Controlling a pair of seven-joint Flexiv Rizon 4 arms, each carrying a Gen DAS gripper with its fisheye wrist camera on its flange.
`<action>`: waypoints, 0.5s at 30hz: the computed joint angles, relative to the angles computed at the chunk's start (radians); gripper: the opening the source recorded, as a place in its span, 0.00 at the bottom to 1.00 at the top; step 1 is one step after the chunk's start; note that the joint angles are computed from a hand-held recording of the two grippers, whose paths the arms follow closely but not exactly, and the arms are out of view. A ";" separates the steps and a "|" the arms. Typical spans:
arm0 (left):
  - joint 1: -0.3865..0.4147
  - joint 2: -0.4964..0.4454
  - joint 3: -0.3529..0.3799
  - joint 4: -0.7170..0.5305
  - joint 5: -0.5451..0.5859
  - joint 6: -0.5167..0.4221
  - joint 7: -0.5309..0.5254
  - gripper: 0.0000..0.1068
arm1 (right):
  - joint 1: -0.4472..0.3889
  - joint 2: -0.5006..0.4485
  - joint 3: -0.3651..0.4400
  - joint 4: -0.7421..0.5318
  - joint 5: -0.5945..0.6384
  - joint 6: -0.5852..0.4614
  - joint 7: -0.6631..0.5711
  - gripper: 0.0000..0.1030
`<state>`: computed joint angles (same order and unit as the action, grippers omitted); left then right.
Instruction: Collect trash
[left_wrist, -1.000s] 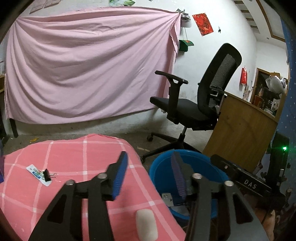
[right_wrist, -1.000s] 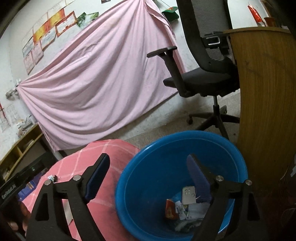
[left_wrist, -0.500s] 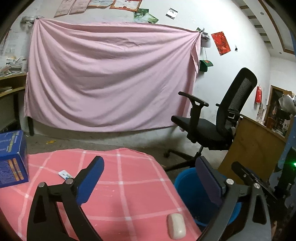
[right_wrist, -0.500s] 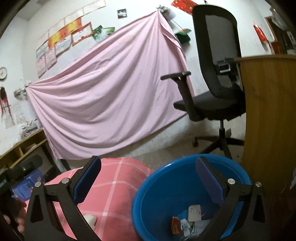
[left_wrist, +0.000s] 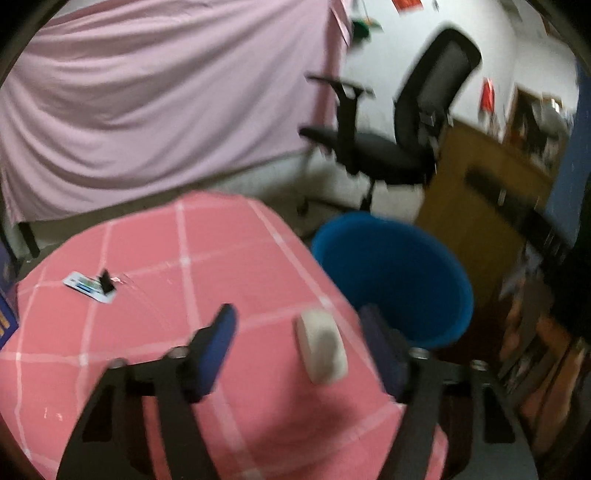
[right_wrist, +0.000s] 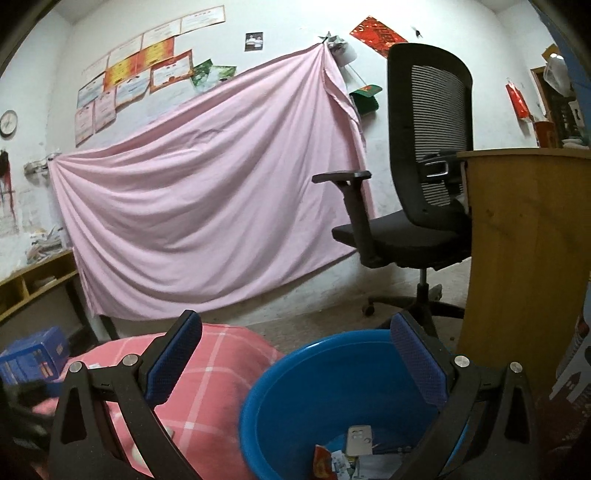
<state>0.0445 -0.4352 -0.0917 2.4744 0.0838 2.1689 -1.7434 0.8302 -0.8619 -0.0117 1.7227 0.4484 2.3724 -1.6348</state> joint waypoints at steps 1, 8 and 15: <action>-0.015 0.003 0.001 -0.011 -0.010 -0.042 0.019 0.47 | -0.004 0.001 0.001 0.003 -0.001 0.002 0.002 1.00; -0.078 0.010 0.014 -0.032 -0.089 -0.149 0.078 0.27 | -0.017 0.018 -0.006 0.019 0.013 -0.035 0.012 1.00; -0.105 0.004 0.025 -0.042 -0.127 -0.166 0.084 0.23 | 0.085 0.036 -0.140 0.026 0.129 -0.188 -0.026 1.00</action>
<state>-0.0608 -0.4312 -0.0669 2.4327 -0.0437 2.0032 -1.6599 0.9154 -0.8262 -0.1512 1.7490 0.5775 2.1845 -1.6603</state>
